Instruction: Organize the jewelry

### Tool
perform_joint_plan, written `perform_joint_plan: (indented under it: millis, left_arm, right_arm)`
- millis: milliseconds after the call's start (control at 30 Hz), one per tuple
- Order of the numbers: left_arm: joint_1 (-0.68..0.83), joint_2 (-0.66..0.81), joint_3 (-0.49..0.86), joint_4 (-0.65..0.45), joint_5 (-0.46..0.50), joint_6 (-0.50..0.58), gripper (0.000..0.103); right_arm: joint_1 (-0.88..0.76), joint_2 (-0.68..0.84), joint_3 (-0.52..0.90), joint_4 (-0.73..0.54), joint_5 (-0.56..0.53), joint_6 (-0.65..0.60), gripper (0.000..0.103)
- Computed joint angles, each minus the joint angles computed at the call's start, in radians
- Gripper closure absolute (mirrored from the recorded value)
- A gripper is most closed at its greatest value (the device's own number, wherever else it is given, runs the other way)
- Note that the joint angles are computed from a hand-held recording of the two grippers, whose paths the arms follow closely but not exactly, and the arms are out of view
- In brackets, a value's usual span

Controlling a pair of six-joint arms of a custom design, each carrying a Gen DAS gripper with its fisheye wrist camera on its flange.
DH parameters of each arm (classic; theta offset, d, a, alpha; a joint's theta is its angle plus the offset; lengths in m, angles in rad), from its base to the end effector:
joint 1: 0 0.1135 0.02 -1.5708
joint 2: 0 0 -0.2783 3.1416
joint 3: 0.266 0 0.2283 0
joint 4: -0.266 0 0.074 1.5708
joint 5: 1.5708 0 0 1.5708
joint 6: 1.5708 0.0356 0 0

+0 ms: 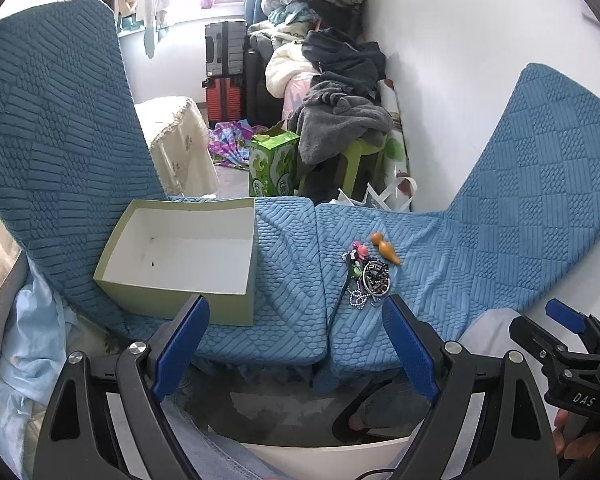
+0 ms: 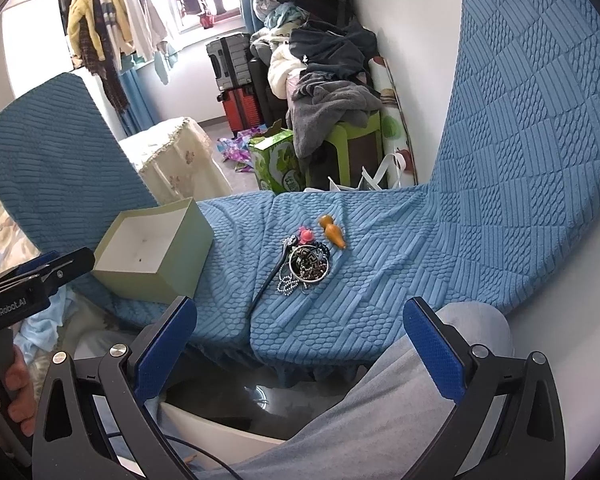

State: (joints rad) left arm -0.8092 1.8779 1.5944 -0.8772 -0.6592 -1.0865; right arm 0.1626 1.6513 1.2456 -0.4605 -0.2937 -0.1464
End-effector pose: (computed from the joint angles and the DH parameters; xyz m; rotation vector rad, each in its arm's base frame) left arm 0.2733 -0.2550 0.2811 -0.4960 2.3308 0.0729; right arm 0.3323 0.0650 0.2768 -0.5017 2.3674 0.3646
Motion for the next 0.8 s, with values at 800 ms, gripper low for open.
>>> perform_joint_plan:
  millis: [800]
  left_arm:
    - [0.052,-0.024,-0.101,0.112,0.043,0.004,0.014]
  right_arm:
    - [0.003,0.064,0.027,0.038,-0.034,0.000,0.000]
